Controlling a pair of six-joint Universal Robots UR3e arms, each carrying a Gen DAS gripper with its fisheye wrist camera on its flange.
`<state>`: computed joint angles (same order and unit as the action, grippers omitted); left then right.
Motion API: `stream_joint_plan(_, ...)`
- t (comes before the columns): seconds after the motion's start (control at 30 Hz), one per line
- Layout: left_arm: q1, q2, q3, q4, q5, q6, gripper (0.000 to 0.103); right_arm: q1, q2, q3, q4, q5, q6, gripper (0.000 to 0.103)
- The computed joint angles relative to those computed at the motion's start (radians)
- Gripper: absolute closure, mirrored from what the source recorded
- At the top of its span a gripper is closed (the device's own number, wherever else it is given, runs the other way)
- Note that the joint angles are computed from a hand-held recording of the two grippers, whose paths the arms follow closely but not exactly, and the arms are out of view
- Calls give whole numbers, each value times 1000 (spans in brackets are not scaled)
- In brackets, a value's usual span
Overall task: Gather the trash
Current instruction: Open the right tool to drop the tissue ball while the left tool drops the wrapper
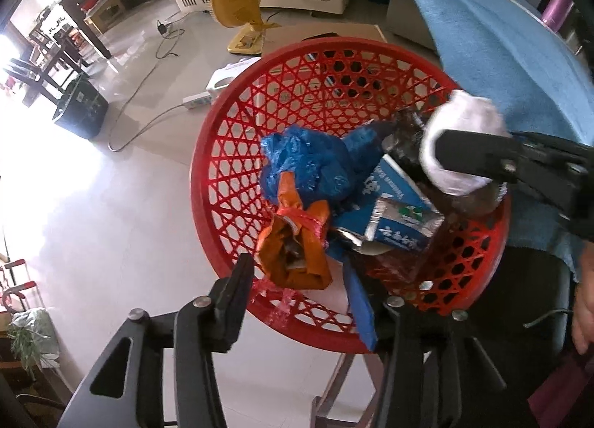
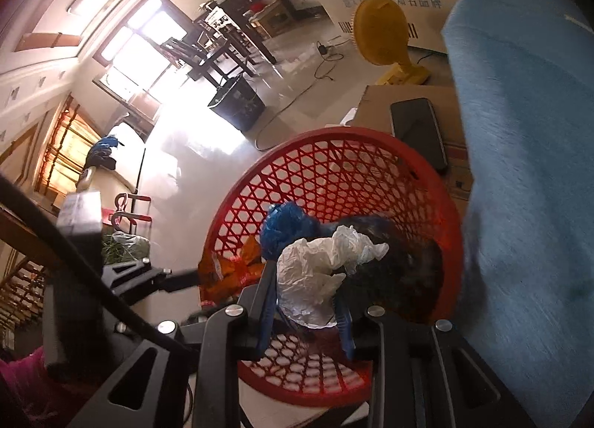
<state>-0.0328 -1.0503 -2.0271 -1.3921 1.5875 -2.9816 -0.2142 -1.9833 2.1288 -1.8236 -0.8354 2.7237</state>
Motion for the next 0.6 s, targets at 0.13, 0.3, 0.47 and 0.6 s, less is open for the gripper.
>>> stream_joint_plan(0.13, 44, 47, 10, -48, -79, 36, 43, 0, 26, -10, 11, 5, 18, 69)
stream_joint_plan(0.3, 84, 79, 29, -84, -147, 65, 42, -91, -16, 6, 112, 57, -43, 66)
stream_joint_plan(0.47, 80, 83, 51, -99, -183, 53, 42, -126, -59, 4, 186, 95, -105, 47)
stream_joint_plan(0.6, 39, 83, 62, -82, -153, 33, 41, -160, -117, 14, 219, 117, -146, 44)
